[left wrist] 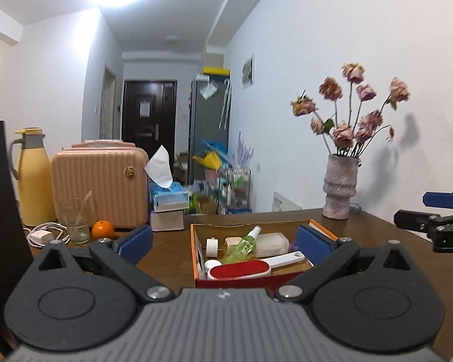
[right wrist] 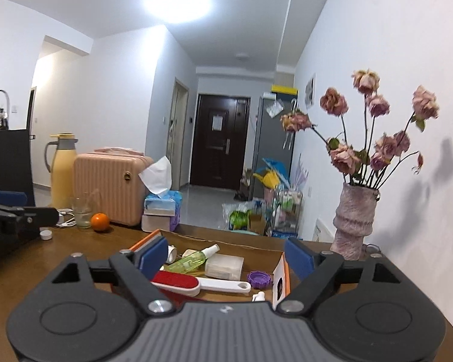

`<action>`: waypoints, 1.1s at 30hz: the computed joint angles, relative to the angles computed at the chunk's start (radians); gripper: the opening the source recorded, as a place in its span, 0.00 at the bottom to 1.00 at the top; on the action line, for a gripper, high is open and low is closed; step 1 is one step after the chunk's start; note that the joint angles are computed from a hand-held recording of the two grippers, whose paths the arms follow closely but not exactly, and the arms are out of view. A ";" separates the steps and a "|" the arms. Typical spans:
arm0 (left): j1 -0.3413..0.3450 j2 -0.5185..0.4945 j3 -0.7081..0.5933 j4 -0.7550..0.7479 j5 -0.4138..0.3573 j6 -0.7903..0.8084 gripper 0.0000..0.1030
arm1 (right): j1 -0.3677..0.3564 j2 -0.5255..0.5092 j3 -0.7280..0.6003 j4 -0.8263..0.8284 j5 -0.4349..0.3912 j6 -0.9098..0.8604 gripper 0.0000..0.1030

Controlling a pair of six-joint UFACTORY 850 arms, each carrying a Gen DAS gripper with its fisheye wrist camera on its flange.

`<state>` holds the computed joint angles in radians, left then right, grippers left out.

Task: Organize rigid objects
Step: 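Withdraw both open grippers from the box toward the remaining items, then grasp the white round tin with the left gripper while the right grasps the blue cap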

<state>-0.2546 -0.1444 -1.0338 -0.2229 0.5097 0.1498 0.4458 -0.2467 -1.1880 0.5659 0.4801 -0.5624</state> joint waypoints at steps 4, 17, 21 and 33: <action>-0.028 0.061 0.137 -0.022 0.070 0.003 1.00 | 0.042 0.058 0.122 0.007 0.089 0.018 0.85; -0.028 0.058 0.262 -0.145 0.026 0.054 1.00 | 0.145 0.092 0.340 0.041 0.146 0.185 0.86; -0.019 0.023 0.236 -0.113 0.000 0.050 1.00 | 0.149 0.048 0.295 0.142 0.137 0.085 0.86; 0.038 -0.142 0.010 0.039 -0.221 -0.088 1.00 | 0.071 -0.148 0.031 0.201 -0.086 -0.054 0.84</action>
